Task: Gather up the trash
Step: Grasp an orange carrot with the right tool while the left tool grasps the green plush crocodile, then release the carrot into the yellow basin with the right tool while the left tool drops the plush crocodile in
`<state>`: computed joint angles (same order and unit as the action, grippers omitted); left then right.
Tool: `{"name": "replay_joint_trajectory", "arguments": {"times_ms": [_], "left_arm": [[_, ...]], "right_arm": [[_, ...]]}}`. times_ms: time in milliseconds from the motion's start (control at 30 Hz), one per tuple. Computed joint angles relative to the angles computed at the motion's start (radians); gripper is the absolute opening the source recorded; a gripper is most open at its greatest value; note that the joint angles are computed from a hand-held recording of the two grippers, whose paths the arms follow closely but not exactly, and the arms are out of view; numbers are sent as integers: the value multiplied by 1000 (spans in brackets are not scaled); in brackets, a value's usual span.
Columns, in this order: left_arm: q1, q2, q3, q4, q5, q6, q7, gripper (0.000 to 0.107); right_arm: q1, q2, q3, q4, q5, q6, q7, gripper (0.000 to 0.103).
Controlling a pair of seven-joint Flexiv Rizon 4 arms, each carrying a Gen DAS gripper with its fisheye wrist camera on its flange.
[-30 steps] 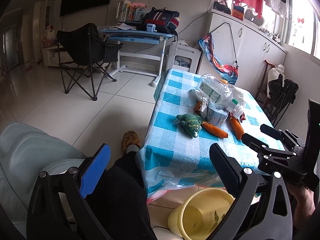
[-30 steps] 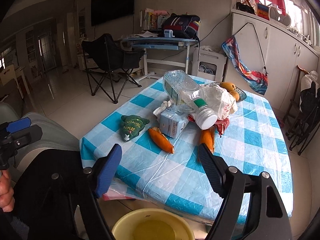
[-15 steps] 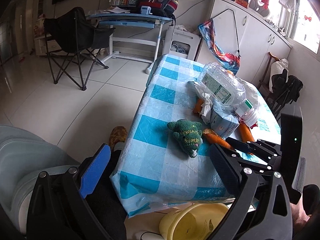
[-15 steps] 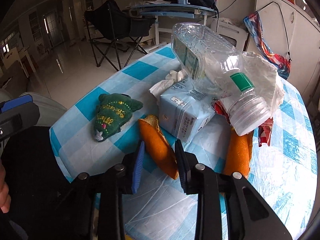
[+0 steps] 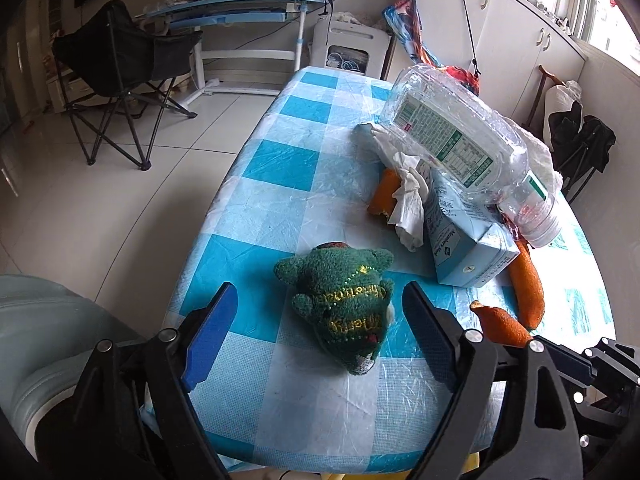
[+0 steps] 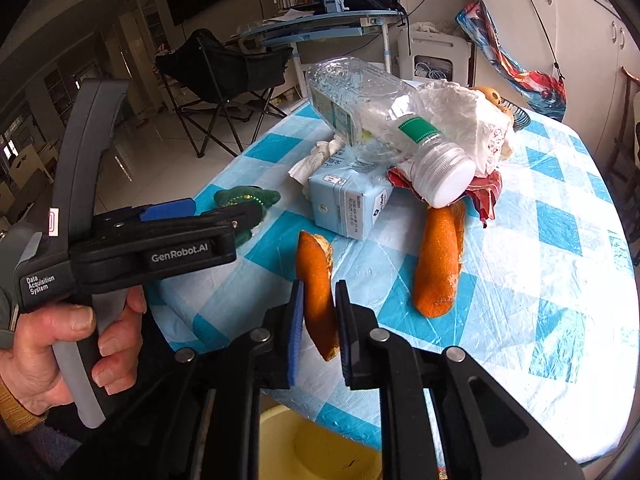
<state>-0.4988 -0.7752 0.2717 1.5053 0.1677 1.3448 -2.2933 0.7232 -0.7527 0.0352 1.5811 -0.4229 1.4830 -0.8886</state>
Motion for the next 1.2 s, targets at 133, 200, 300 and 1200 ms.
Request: {"name": "replay_joint_trajectory", "arguments": {"times_ms": [133, 200, 300, 1200], "left_arm": [[35, -10, -45, -7, -1, 25, 50, 32], [37, -1, -45, 17, -15, 66, 52, 31], [20, 32, -32, 65, -25, 114, 67, 30], [-301, 256, 177, 354, 8, 234, 38, 31]], "right_arm": [[-3, 16, 12, 27, 12, 28, 0, 16], [-6, 29, 17, 45, 18, 42, -2, 16], [4, 55, 12, 91, 28, 72, 5, 16], [437, 249, -431, 505, 111, 278, 282, 38]]}}
